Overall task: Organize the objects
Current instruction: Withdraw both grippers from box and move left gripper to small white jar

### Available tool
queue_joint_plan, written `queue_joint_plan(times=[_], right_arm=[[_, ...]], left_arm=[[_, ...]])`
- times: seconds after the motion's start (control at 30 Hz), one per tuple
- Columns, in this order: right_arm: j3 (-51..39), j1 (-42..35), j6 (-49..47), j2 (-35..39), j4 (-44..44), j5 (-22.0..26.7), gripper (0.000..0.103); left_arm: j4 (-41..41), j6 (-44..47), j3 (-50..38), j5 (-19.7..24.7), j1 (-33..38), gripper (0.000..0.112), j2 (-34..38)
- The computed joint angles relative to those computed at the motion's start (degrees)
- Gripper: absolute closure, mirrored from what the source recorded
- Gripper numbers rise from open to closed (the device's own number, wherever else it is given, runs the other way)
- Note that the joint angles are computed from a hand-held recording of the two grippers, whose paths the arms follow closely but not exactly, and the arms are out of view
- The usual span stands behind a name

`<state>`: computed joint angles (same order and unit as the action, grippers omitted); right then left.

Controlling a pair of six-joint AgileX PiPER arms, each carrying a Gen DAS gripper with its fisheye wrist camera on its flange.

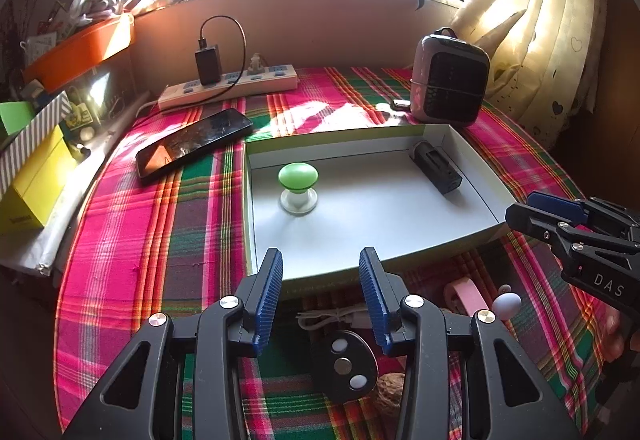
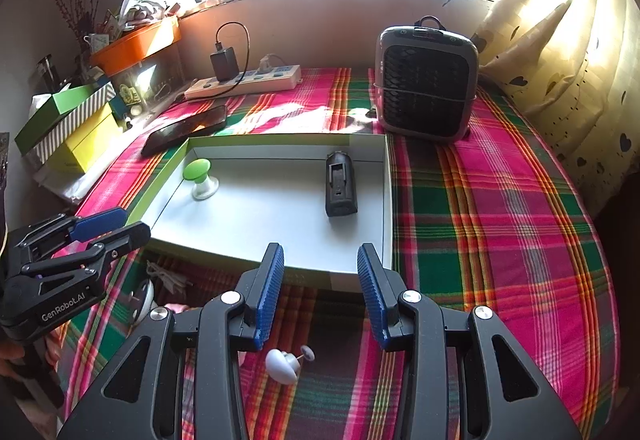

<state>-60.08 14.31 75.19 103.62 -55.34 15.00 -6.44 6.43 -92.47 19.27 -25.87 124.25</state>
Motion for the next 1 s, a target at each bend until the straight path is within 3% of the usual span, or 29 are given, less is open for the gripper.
queue_joint_plan(times=[0.53,0.83,1.0], right_arm=[[11.0,2.2,20.5,-4.6,-18.8,-2.8,0.063],[14.8,4.7,28.2,-6.3,-25.7,-0.9,0.063],[16.3,5.4,32.9,-7.0,-29.3,-0.1,0.063]], left_arm=[[-29.7,31.7,16.9,-3.0,0.8,0.074,-9.2],[-45.3,48.9,22.0,1.2,0.7,0.074,-11.3],[-49.9,55.0,23.4,4.7,0.7,0.074,-11.8]])
